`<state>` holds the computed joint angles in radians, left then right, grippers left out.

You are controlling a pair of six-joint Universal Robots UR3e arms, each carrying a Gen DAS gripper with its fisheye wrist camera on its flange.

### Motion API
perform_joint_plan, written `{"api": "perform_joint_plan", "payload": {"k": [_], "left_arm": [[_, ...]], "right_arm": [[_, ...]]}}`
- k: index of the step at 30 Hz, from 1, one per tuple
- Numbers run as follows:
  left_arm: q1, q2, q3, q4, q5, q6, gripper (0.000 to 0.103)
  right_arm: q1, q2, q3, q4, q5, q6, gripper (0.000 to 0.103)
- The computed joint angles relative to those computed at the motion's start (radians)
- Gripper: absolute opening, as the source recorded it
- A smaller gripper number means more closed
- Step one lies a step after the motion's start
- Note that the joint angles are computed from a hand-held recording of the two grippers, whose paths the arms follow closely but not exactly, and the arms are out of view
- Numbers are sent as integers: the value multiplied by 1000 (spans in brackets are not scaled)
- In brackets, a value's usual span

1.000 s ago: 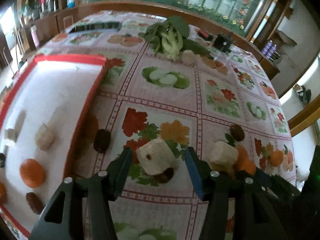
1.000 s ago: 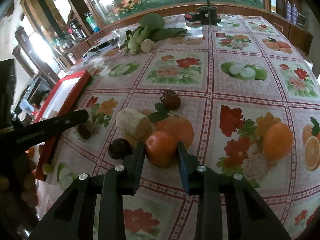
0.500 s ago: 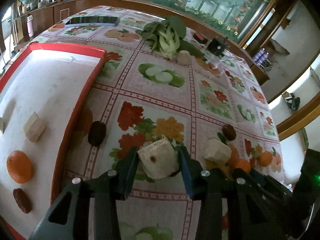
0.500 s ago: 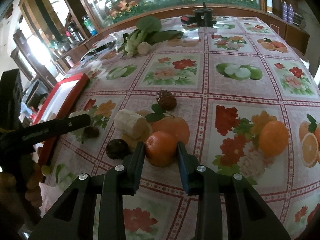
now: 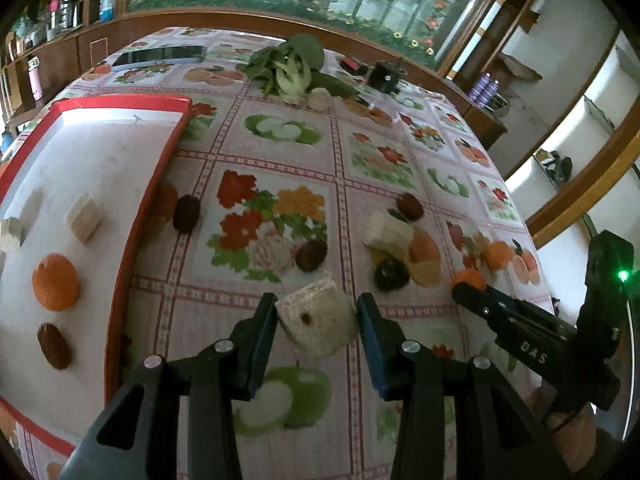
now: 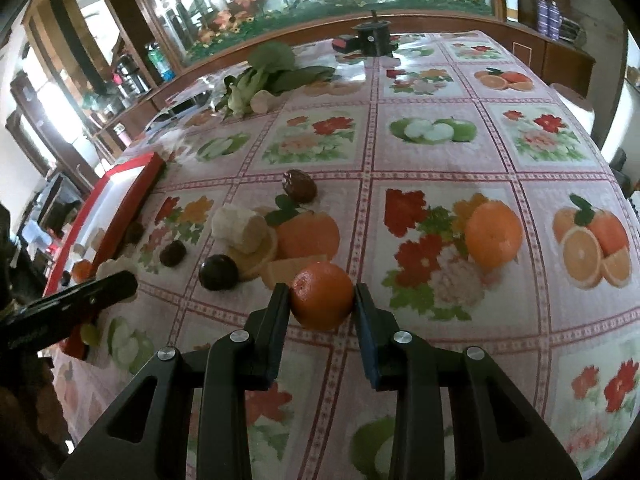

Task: Organize fruits
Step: 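Grasp the large white block with the left tool while the right tool grasps an orange, then carry the block and orange to the white tray and open both tools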

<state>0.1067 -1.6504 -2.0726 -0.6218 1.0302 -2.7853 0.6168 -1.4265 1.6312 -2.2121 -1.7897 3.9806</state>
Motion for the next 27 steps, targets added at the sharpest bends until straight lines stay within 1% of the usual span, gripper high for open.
{"api": "perform_joint_plan", "payload": {"k": [6,12,21,27], "left_arm": [[45,74,-45,-55,-31,64,44],[110,143,-72,-119,-63,134,44],[257,213,-72,-253,-118,254,44],[372,227,-54,-334,-137,324,44]], "right_arm": [[36,27,-42,35,-9,47,31],[76,102,-159,75,-28,63,31],[119,272,-404,136,-31,48,31],[134,423,-619,181,-9,23,31]]}}
